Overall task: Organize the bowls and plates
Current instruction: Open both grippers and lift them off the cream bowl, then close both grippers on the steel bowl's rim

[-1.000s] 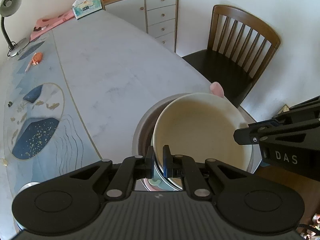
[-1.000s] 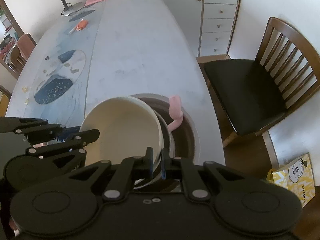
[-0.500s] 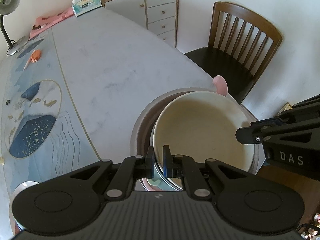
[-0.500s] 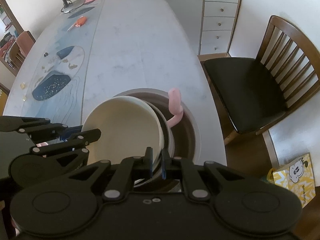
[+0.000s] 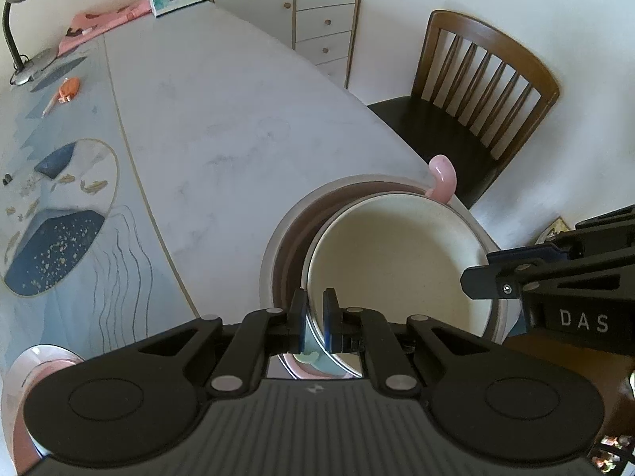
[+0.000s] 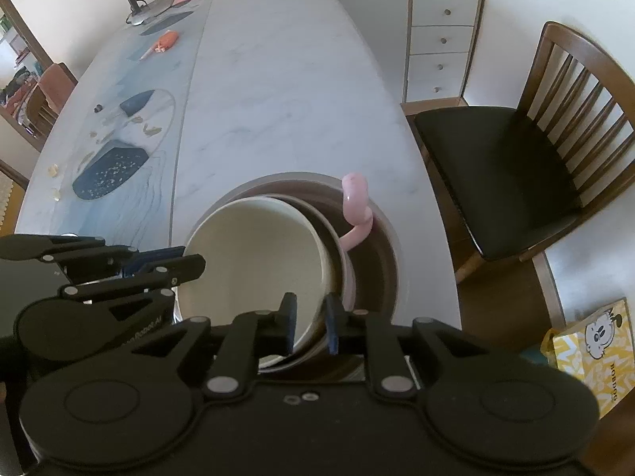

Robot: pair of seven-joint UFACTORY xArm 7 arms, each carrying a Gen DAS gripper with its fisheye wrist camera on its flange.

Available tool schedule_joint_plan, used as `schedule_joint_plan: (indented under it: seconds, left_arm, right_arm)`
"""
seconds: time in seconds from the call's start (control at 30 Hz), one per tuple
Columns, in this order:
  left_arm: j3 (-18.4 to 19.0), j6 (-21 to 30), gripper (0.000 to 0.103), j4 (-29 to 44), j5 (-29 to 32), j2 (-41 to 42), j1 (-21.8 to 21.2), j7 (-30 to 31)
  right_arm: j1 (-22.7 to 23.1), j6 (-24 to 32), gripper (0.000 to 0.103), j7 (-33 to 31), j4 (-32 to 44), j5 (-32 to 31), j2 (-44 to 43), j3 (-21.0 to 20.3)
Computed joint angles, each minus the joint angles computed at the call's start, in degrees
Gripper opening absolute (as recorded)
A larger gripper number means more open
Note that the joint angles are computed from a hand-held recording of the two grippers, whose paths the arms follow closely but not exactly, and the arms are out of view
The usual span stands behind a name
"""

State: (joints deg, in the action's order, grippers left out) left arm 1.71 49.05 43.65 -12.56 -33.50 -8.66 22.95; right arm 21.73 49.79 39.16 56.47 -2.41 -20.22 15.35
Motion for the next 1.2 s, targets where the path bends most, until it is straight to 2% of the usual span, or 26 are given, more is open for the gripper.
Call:
schedule_joint_plan:
  seconds: [0.3,0.43,0.6,0.63,0.7,0.77,0.83,0.97,1.07,1.2]
  left_arm:
    - [0.96,0.93,0.009,0.28,-0.59,-1.33,0.42,0.89]
    - [1.81,1.52,0.009,0.52,-1.38,-2.33,0.46,1.58]
    - [3.03,2.29,0.011,1.11,-2.29,-3.25,0.93,2.67]
    - [3.41,2.55,0.014,1.37,-2.61,-3.3,0.97,3.0]
    - [4.35,2.66,0.027,1.5,-3.63,-3.75,0.96,3.97]
    - [4.9,1.81,0.055,1.1,-4.3,-4.65,1.25,4.88]
    - [5.11,0.38,0.068,0.59,-4.58,-5.53,1.51,5.7]
    - [5.73,-0.98,0.076,1.18,-4.6,-4.85,1.71,7.42]
    - [6.12,-2.77,0.076,1.96,-4.79,-2.6,2.0,8.28]
    - [7.14,-2.6,0.076,4.29,-6.29,2.52,1.69,10.23]
  right_arm:
    - [0.44,-1.52,0.029,-2.01,-2.04,2.97,-3.01,-1.04]
    - [0.14,-1.96,0.043,-2.01,-2.85,3.37,-4.73,-0.93]
    - [0.15,-3.36,0.051,-2.75,-4.37,4.38,-7.33,-1.2]
    - [0.18,-3.78,0.055,-2.92,-4.76,4.67,-7.85,-1.26]
    - [0.23,-4.86,0.062,-3.36,-5.68,5.18,-9.13,-1.41]
    - [-0.08,-5.31,0.065,-3.46,-6.3,5.04,-10.25,-1.23]
    - [-0.25,-5.76,0.067,-3.24,-6.69,5.31,-11.01,-1.12]
    - [0.03,-8.49,0.078,-3.39,-9.27,6.76,-13.34,-1.61]
    - [-0.01,-9.97,0.085,-2.99,-11.54,7.16,-15.04,-1.33]
    - [-0.46,-10.78,0.087,-0.92,-14.75,7.92,-16.33,-1.15]
